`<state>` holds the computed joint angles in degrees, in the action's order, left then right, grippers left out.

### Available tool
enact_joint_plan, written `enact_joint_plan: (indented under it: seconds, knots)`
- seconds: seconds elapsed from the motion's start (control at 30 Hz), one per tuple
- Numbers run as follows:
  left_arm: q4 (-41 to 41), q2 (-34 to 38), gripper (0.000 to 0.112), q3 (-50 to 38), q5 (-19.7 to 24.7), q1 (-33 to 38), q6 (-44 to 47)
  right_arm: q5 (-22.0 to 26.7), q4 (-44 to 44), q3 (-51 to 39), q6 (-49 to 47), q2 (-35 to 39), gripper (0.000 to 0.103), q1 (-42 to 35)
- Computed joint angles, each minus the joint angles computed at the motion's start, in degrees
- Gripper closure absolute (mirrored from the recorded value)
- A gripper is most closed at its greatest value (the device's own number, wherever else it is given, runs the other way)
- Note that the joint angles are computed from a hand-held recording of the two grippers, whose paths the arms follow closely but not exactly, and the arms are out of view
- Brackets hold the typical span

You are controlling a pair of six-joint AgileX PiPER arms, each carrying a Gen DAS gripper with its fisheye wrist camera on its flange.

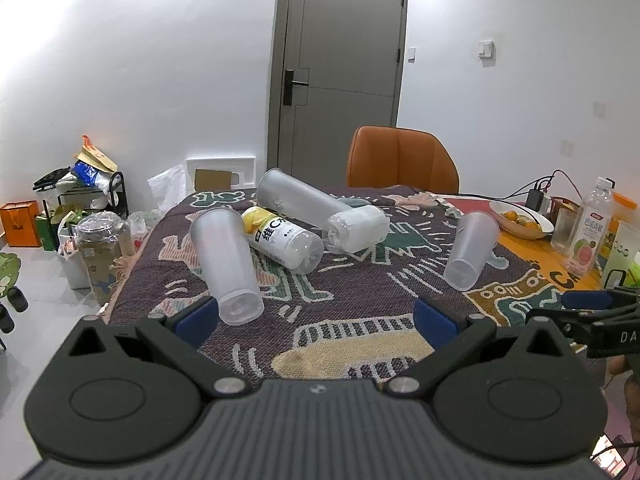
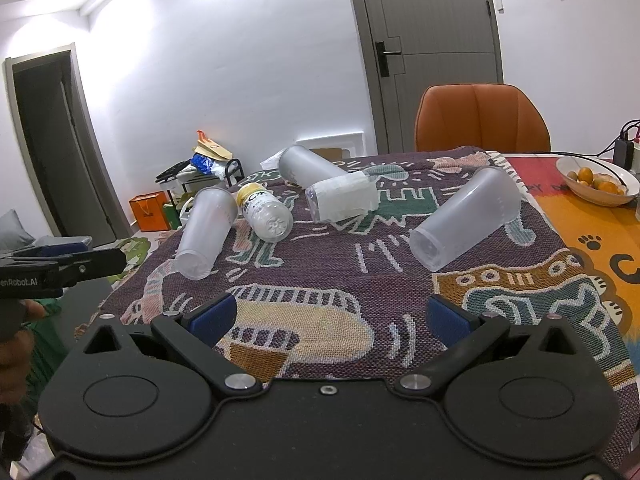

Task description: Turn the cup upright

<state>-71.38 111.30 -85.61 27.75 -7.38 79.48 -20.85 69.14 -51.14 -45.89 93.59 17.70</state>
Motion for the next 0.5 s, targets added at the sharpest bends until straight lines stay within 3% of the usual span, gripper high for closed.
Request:
enact_joint_plan:
  seconds: [0.5]
  knots:
    - [3.75,1.59,0.01,-2.18,0.11,0.34,-4.36,1.47,-3.14,-0.22,3.94,1.11,0.0,-1.4]
